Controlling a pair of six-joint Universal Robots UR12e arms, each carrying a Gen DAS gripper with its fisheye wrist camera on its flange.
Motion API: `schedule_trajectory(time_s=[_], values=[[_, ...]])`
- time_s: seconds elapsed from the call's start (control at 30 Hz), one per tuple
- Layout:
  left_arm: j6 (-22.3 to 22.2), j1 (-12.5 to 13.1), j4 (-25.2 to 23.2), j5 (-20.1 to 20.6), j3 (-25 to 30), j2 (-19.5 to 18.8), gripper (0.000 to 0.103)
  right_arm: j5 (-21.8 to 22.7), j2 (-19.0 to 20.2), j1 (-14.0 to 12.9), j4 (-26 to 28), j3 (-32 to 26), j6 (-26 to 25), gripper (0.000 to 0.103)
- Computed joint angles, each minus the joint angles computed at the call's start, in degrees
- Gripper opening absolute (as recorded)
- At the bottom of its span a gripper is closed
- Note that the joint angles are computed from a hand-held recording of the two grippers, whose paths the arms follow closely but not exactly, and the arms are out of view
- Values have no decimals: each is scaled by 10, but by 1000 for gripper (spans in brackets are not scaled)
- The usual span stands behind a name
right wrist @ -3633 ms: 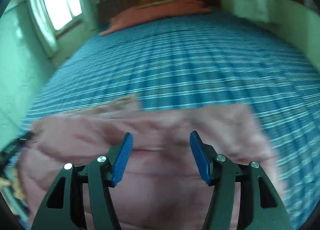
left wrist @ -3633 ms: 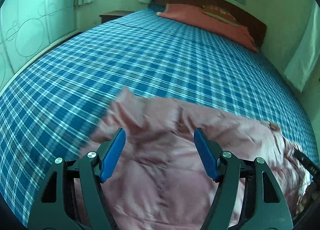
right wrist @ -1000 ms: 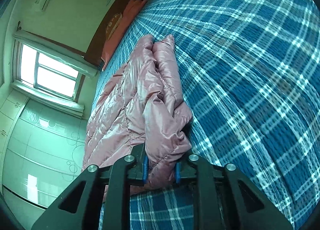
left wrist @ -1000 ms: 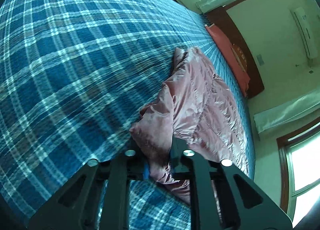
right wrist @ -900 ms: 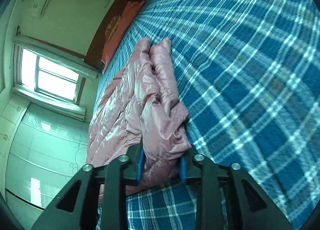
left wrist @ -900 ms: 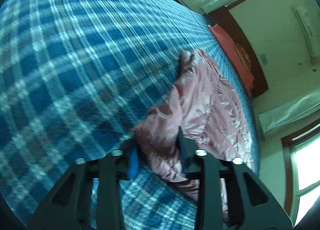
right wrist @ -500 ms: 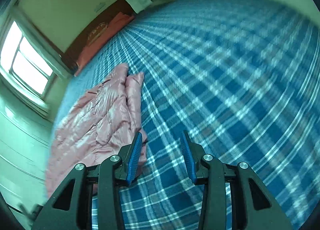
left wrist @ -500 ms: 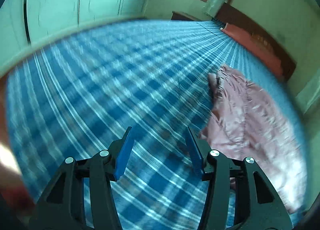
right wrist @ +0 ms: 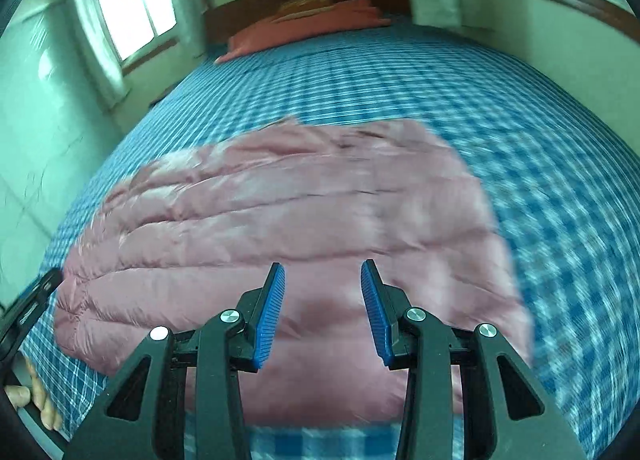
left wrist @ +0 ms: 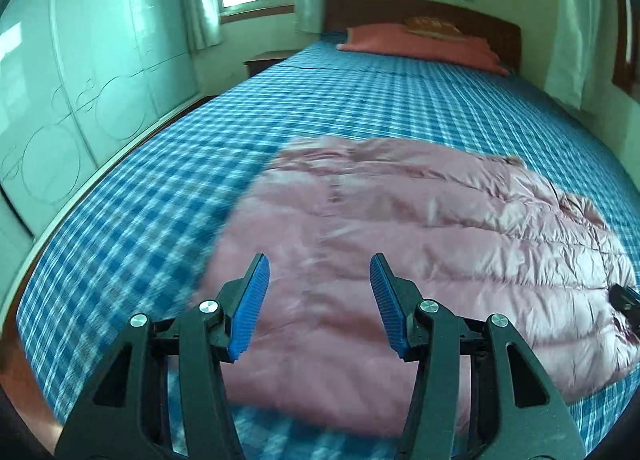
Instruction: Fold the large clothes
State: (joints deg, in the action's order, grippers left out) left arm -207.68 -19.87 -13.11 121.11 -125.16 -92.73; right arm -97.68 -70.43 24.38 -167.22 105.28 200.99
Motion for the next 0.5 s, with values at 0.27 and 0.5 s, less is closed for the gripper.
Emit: schedule_trajectory(time_s=[0.27,0.5], values=[[12,-8,-76,14,49,-68,52,-41,60,24,61,-63,-49,40],[37,-11,-83,21,52,-74,43,-57,65,28,79,-71,-51,40]])
